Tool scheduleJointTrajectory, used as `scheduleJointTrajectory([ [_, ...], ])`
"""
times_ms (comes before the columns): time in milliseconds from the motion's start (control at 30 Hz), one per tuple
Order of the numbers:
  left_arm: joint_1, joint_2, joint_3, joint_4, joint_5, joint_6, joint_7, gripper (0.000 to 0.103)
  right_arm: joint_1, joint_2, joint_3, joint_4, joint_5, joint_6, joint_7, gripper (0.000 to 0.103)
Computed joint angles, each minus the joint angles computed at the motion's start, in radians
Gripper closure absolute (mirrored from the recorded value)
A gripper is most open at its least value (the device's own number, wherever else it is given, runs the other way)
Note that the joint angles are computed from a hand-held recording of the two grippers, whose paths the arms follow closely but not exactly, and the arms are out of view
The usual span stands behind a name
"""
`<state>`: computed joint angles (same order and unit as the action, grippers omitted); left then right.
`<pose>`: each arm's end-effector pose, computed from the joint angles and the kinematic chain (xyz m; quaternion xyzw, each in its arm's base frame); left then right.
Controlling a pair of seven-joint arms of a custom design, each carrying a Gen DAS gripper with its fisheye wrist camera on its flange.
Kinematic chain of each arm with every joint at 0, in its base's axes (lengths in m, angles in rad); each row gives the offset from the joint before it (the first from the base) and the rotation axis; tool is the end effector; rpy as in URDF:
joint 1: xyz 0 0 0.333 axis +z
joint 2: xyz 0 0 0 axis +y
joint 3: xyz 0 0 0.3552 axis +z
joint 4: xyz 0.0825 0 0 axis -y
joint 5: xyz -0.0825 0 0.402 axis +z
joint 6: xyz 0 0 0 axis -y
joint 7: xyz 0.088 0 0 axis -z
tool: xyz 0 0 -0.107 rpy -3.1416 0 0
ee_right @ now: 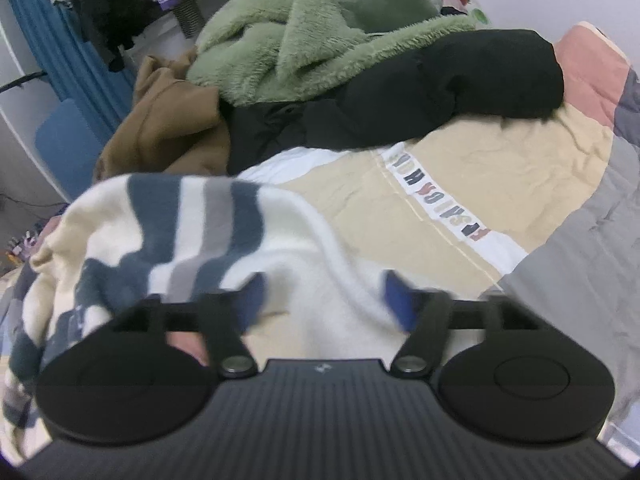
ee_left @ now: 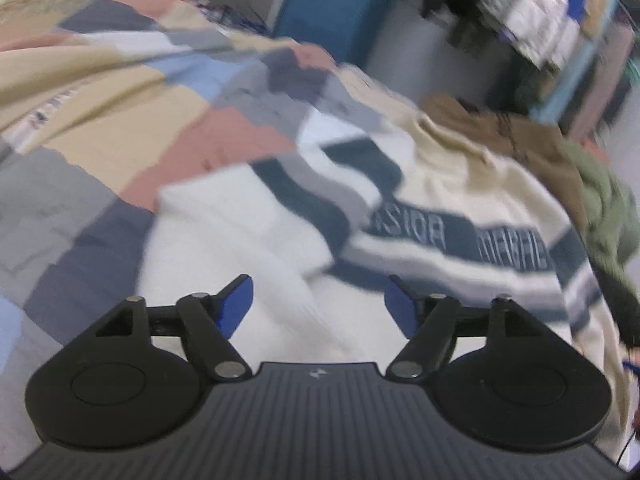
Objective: Fold large clothes
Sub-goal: 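Open both grippers and regrasp the sweater fabric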
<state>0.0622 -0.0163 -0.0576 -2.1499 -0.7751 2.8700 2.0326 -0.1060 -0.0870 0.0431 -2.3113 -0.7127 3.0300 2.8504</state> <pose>0.5890 0.0418 0.5111 -0.7138 0.5733 -0.3666 0.1657 0.5497 0.0154 0.4897 -0.4005 0.8216 -0.2352 0.3305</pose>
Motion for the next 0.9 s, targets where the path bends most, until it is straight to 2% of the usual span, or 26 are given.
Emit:
scheduleJointTrajectory([
  [67,-0.004,0.009,-0.004,0.005,0.006,-0.018,0.014,0.023,0.022,-0.009,-0.012,-0.015,0.065,0.009,-0.084,0.022],
  [167,0.0,0.049,-0.014,0.036,0.049,-0.046,0.022,0.023,0.058,-0.003,-0.021,-0.014,0.199,-0.025,-0.245,0.022],
  [233,0.003,0.077,-0.026,0.049,0.132,-0.038,-0.018,0.023,0.08,0.014,-0.024,0.0,0.268,-0.059,-0.353,0.022],
  [300,0.0,0.113,-0.03,0.06,0.27,-0.002,-0.101,0.023,0.085,0.032,-0.016,0.03,0.229,-0.128,-0.368,0.023],
  [400,-0.051,0.158,0.037,0.065,0.641,0.045,-0.409,0.023,0.104,0.054,-0.022,0.063,0.117,-0.216,-0.348,0.023],
  [533,-0.087,0.195,0.08,0.083,0.874,0.041,-0.619,0.023,0.14,0.082,-0.047,0.089,0.078,-0.285,-0.411,0.02],
  [633,-0.094,0.208,0.089,0.092,0.98,0.046,-0.73,0.023,0.165,0.101,-0.058,0.111,0.036,-0.332,-0.437,0.02],
  [767,-0.076,0.211,0.074,0.089,1.07,0.054,-0.814,0.023,0.189,0.115,-0.073,0.129,-0.011,-0.364,-0.428,0.021],
  [900,-0.037,0.209,0.037,0.091,1.105,0.049,-0.86,0.029,0.196,0.112,-0.086,0.132,-0.054,-0.372,-0.375,0.032],
])
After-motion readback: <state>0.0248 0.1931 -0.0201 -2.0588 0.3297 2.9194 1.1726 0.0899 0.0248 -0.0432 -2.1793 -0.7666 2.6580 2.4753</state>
